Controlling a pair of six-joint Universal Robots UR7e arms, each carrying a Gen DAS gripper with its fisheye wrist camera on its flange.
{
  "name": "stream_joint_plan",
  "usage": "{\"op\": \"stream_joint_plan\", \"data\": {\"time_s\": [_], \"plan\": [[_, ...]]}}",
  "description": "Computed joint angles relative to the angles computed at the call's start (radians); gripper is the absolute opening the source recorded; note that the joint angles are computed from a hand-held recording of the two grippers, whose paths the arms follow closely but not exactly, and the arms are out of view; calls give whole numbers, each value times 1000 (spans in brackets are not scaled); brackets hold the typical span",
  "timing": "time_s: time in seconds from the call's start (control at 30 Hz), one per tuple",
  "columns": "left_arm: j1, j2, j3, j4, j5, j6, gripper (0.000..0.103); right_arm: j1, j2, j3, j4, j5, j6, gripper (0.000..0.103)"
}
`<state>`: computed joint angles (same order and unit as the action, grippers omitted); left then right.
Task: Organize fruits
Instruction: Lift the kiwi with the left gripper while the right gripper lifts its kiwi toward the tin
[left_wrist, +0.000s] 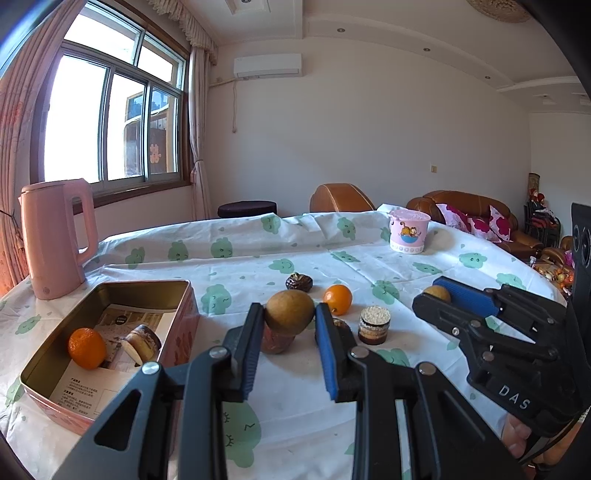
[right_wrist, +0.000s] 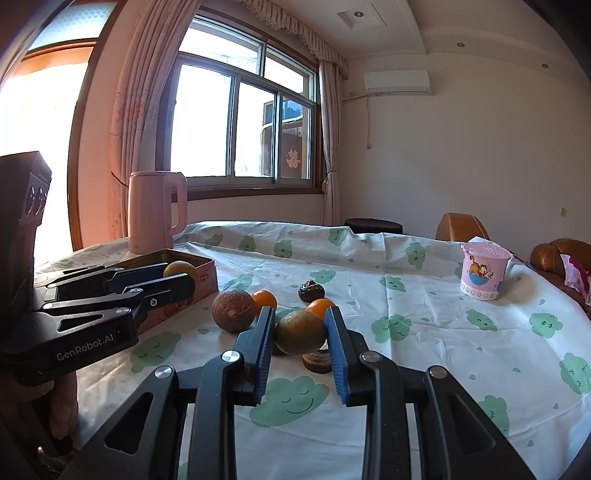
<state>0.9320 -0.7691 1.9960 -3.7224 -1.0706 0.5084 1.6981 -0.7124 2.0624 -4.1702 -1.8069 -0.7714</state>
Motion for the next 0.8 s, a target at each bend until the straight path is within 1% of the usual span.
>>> {"op": "stream_joint_plan", "data": {"time_s": [0.47,0.8], "plan": [[-7,10,11,-70,-1,36,30,-12,3,15,-45,53,-16,30],[-2,-12,8,-58,38,19,30,-1,-11,0,13,22,2,30]]}}
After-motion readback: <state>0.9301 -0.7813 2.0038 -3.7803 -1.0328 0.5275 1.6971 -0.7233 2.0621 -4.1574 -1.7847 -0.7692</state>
